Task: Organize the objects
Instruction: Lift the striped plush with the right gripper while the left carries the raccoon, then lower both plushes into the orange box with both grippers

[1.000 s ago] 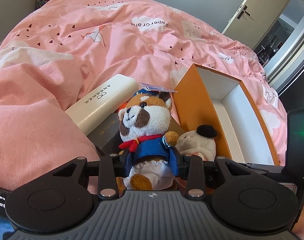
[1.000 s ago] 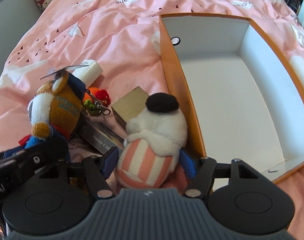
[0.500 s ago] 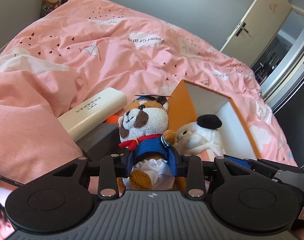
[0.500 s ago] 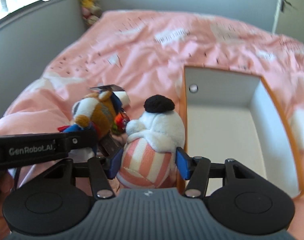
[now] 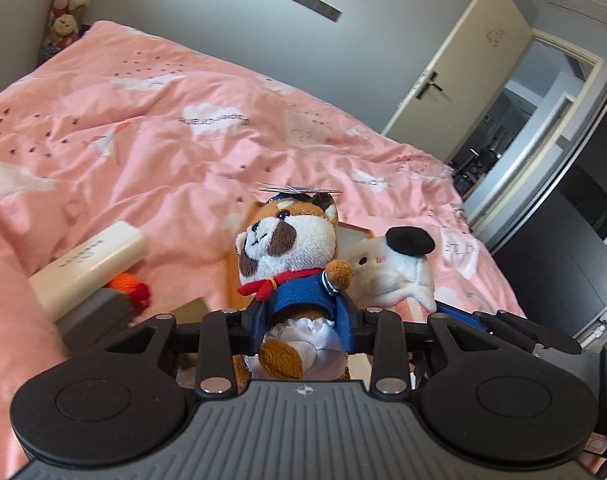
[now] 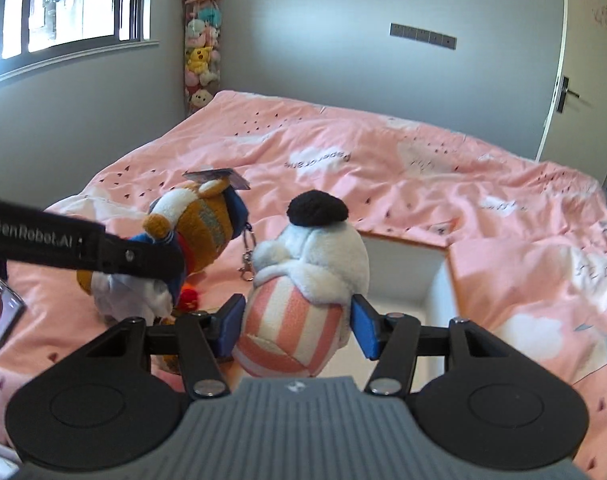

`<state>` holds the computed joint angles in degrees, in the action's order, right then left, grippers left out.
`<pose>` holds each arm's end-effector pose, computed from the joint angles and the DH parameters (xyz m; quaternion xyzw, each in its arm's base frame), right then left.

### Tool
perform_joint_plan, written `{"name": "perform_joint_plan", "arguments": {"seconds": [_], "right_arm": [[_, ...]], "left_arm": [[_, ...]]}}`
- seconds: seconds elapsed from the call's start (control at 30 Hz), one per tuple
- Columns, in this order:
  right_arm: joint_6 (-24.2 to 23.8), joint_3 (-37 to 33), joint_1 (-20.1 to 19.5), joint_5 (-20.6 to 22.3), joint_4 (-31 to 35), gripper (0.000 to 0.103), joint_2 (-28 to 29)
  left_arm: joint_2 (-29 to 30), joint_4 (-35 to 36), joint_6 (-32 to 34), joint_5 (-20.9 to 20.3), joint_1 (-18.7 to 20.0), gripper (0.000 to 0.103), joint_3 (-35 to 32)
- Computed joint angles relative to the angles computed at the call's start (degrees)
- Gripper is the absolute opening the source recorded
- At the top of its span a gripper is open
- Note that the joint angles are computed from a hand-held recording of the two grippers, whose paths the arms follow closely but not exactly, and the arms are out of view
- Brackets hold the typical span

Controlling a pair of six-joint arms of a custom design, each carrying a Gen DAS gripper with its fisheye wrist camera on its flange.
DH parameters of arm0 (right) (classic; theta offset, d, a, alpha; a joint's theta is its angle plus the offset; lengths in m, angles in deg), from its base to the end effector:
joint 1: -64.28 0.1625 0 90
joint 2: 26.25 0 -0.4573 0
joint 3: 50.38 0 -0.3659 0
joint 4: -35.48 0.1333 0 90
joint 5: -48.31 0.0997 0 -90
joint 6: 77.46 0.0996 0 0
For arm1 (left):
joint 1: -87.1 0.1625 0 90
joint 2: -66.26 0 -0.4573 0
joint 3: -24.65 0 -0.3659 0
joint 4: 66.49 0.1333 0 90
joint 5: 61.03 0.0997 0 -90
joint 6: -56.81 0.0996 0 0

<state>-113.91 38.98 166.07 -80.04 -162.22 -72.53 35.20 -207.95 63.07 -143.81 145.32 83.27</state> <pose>0.2123 -0.6673 0.2997 0.1660 -0.8003 0.4339 0.3790 -0.3223 -0.7971 0.1792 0.3059 0.9273 -0.2151 0.0144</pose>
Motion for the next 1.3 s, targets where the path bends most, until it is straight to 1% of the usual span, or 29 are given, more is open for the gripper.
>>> {"name": "perform_joint_plan", "arguments": {"seconds": [0.07, 0.13, 0.23, 0.33, 0.43, 0.5, 0.57, 0.63, 0.8, 0.87, 0.97, 1.03, 1.13, 1.3], "right_arm": [[-1.4, 0.9, -0.6, -0.3, 0.4, 0.059, -1.4], [-2.5, 1.6, -1.4, -0.7, 1.1, 0.059, -2.7], [-2.2, 2.0, -3.0, -1.1, 3.7, 0.059, -4.4], [0.4, 1.1, -5.1, -1.4, 9.8, 0.058, -5.6], [3.2, 0.3, -7.0, -0.5, 16.6, 0.059, -6.7], [2.4, -0.3, -7.7, -0.8, 19.1, 0.058, -6.6], [1.1, -1.1, -8.3, -1.2, 21.6, 0.059, -6.4], [0.6, -2.2, -9.0, -1.8, 24.4, 0.058, -6.1], [1.0, -2.4, -10.6, -1.3, 29.5, 0.059, -6.8], [1.1, -2.7, -11.0, -1.4, 30.5, 0.059, -6.6], [0.9, -3.4, -11.0, -2.3, 32.1, 0.059, -5.9], [1.3, -4.6, -10.9, -3.7, 34.5, 0.06, -5.3], [0.3, -5.4, -10.7, -4.9, 35.7, 0.06, -4.7], [0.7, -6.1, -10.4, -6.5, 37.9, 0.063, -3.9]], "left_arm": [[1.1, 0.9, 0.0, -1.3, -0.6, 0.04, -1.0], [2.5, 2.0, -0.1, -1.8, -1.1, 0.04, -2.2], [4.8, 4.5, -0.4, -1.7, -1.8, 0.04, -4.4], [7.5, 7.6, -0.6, -0.3, -2.4, 0.04, -6.9], [9.7, 11.6, -0.9, 1.2, -2.9, 0.039, -9.1], [11.2, 14.5, -0.1, 2.6, -3.2, 0.04, -10.8], [12.9, 18.4, -0.5, 2.9, -3.3, 0.04, -13.2], [14.1, 20.4, -0.9, 4.2, -3.5, 0.039, -14.5], [16.9, 27.2, -2.5, 5.6, -3.7, 0.04, -19.5], [17.9, 30.1, -3.4, 6.0, -3.7, 0.04, -21.5], [18.8, 32.4, -3.9, 7.3, -3.8, 0.04, -22.9], [19.3, 34.3, -4.5, 7.3, -3.7, 0.04, -24.1], [20.2, 36.3, -5.2, 7.3, -3.5, 0.04, -25.9], [20.6, 38.5, -5.7, 7.3, -3.3, 0.041, -27.3]]}}
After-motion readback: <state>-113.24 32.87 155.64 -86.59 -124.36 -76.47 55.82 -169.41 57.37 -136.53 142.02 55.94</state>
